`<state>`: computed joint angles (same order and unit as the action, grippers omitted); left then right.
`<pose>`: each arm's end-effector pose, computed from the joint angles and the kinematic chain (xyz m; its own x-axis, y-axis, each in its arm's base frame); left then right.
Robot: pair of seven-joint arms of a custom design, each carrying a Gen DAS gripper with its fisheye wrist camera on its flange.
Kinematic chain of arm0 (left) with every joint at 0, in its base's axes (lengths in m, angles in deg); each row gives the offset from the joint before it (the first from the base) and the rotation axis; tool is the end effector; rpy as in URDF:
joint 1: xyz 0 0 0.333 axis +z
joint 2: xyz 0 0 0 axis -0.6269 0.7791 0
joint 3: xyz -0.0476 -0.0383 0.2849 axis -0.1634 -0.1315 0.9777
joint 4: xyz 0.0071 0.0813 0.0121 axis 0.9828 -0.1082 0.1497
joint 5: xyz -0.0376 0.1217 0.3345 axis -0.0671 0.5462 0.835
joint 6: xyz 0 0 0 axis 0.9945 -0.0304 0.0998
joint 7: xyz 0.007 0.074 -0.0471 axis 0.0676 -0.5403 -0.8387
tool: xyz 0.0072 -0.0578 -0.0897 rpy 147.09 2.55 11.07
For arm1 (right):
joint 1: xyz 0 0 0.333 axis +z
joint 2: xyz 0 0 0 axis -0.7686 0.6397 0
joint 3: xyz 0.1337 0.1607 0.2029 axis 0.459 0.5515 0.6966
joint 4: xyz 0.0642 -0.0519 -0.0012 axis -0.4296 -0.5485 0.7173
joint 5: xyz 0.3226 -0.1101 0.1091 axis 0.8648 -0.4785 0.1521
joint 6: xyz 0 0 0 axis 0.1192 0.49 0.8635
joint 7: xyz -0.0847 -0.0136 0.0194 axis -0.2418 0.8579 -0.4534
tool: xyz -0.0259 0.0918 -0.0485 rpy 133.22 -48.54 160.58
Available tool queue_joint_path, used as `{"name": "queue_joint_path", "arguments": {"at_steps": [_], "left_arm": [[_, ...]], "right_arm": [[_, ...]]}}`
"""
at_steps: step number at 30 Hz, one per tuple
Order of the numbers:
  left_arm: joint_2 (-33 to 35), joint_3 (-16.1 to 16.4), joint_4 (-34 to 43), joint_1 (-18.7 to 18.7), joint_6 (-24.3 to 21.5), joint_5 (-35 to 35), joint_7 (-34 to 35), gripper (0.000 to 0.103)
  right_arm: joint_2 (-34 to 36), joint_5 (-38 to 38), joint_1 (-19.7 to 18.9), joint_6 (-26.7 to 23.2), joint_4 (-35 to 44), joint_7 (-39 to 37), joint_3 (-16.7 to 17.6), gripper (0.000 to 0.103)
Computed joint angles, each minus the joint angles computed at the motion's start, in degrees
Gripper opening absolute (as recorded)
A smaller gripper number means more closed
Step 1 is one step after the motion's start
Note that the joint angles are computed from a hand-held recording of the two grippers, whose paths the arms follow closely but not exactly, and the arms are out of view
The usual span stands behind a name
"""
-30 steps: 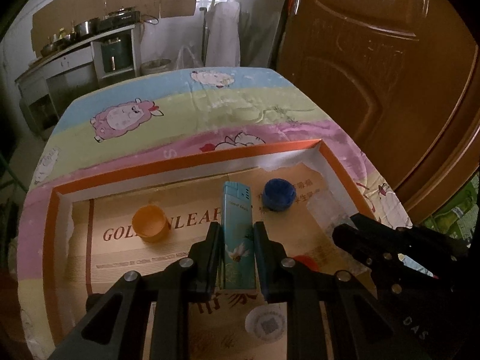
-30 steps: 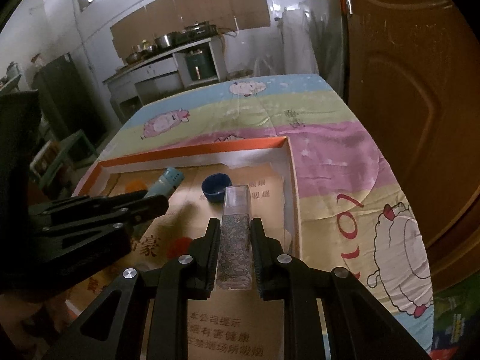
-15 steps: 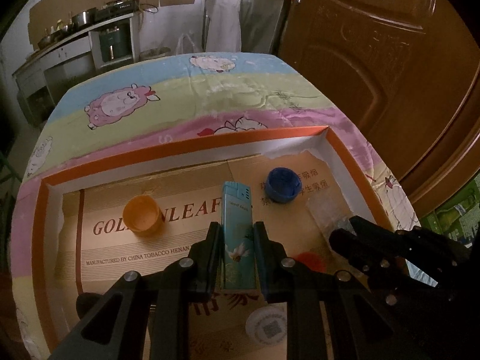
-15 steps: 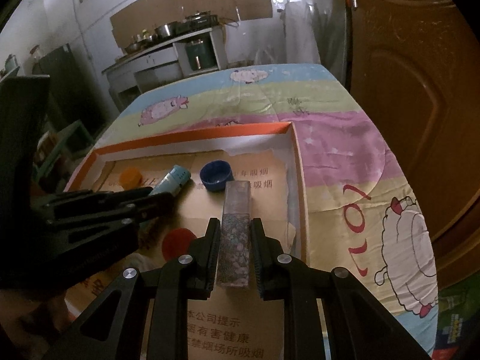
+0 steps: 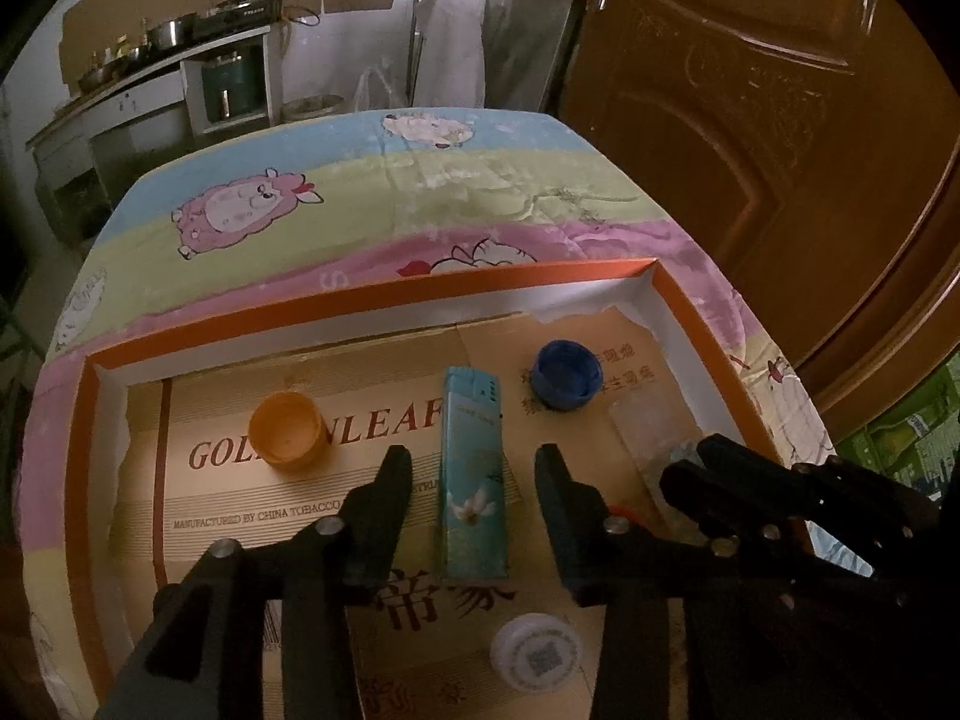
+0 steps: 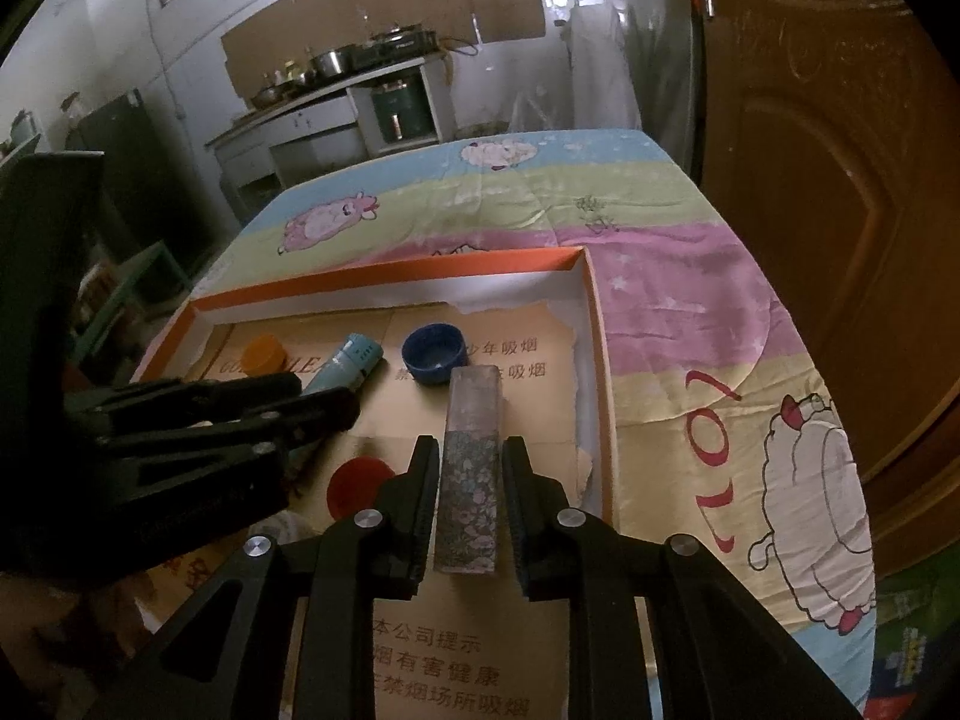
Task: Organize rigid objects
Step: 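Lower the blue lighter and glass bead tube into the lid and open both grippers, then withdraw both grippers from the lid toward the white card box and orange cap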
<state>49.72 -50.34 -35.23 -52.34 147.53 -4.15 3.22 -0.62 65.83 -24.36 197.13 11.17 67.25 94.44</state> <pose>0.6960 -0.2132 0.4106 -0.1337 -0.9798 0.1486 -0.8386 0.0320 -0.5438 0.6576 0.3739 0.4137 0.2827 -0.9411 -0.1854 -0.7734 -0.1093 -0.6244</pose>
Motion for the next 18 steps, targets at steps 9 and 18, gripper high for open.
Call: {"name": "queue_joint_path", "arguments": {"at_steps": [9,18], "left_arm": [[-3.2,0.7,-3.7,-0.6,2.4,1.1,-0.9,0.046],[-7.6,1.8,-9.5,-1.9,5.6,3.6,-4.3,0.046]], "right_arm": [[-2.2,-0.5,0.1,1.5,-2.9,1.0,-0.1,0.028],[-5.8,-0.4,-0.3,3.9,-8.1,1.9,0.5,0.028]]}}
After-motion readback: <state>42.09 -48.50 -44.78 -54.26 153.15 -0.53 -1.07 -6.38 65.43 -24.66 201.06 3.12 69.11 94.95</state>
